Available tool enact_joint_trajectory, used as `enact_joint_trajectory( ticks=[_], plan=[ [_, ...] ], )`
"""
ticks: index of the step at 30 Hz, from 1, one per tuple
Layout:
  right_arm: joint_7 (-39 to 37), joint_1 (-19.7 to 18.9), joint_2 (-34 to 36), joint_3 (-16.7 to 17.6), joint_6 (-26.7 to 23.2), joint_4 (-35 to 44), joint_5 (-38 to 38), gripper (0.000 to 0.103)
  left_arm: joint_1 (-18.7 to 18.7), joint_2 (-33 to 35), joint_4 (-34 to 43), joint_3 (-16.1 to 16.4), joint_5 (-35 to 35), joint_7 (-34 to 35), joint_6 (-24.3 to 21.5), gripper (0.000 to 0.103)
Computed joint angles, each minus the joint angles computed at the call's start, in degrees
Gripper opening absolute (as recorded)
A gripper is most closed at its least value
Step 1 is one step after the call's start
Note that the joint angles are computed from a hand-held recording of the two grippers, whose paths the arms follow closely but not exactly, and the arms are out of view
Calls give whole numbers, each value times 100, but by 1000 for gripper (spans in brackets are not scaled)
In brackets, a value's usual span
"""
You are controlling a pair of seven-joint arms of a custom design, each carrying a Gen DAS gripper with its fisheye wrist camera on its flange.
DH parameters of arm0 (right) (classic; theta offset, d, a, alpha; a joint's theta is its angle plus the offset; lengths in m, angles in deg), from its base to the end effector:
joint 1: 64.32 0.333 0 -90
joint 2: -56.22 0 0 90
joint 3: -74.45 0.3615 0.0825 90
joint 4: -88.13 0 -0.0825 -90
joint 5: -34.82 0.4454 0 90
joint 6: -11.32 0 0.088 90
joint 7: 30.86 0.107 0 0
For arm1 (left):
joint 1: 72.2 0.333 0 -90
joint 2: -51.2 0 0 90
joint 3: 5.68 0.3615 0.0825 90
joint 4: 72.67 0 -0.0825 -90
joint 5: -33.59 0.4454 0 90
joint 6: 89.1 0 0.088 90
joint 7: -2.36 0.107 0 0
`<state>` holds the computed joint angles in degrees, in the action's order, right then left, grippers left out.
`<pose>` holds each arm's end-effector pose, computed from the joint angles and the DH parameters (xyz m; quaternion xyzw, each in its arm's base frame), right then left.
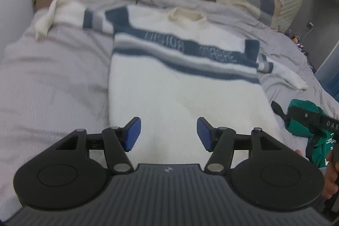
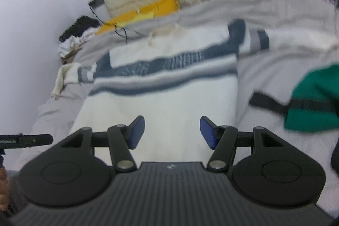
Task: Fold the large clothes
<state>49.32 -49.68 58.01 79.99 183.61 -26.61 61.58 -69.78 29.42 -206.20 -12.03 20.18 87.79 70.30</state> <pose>0.6344 0.1974 0.5722 -0.6501 0.5934 -0.1867 0.4363 0.5242 -0.0325 0.6018 -0.7026 0.5839 -0.3447 0.2160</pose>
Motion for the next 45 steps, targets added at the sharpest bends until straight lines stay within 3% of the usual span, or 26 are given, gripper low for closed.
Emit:
enact_joint_trajectory(
  ticks=[7, 14, 17, 19, 22, 23, 25, 27, 29, 32, 35, 38, 41, 45],
  plan=[
    [-576, -183, 409, 250, 96, 730, 516, 61, -27, 523, 536, -152, 160, -84, 496, 64],
    [18, -233, 900, 339, 630, 1205, -490, 61, 121, 1324, 1342, -384, 921, -498, 889, 64],
    [-39, -541, 1129, 659, 897, 1280, -646, 61, 58, 1731, 1622, -367, 1267, -590, 1127, 64],
    [116, -537, 1286, 610, 1009, 1325, -889, 61, -12, 1998, 1767, -318, 1528, -654, 1274, 64],
    [-29, -1084, 1518, 1216, 1146, 1408, -962, 61, -160, 2378, 1927, -174, 1830, -829, 1549, 64],
    [-5, -1104, 1602, 1228, 1185, 1452, -1067, 61, -228, 2492, 1977, -97, 1892, -890, 1622, 64],
    [138, -1036, 1719, 1140, 1237, 1517, -1249, 61, -341, 2702, 2075, 29, 1830, -884, 1722, 64],
    [234, -1331, 1839, 1482, 1189, 1584, -1288, 61, -386, 2876, 2168, 82, 1586, -759, 1745, 64],
    [362, -1451, 1966, 1615, 1161, 1679, -1381, 61, -322, 3024, 2256, 9, 1159, -422, 1698, 64],
    [610, -1337, 2135, 1476, 1115, 1833, -1611, 61, -604, 3230, 2400, 377, 1337, -546, 1635, 64],
    [971, -946, 2272, 989, 1118, 2002, -1880, 61, -918, 3434, 2566, 811, 1759, -921, 1590, 64],
    [1249, -671, 2538, 645, 981, 2367, -2165, 61, -848, 3630, 2753, 801, 1686, -907, 1563, 64],
    [1554, -334, 2904, 231, 734, 2910, -2502, 61, -1047, 3819, 2935, 1131, 1899, -1158, 1494, 64],
    [1764, -303, 3792, 357, 193, 4260, -2782, 61, -785, 3976, 3095, 957, 1670, -1075, 1353, 64]
  ],
)
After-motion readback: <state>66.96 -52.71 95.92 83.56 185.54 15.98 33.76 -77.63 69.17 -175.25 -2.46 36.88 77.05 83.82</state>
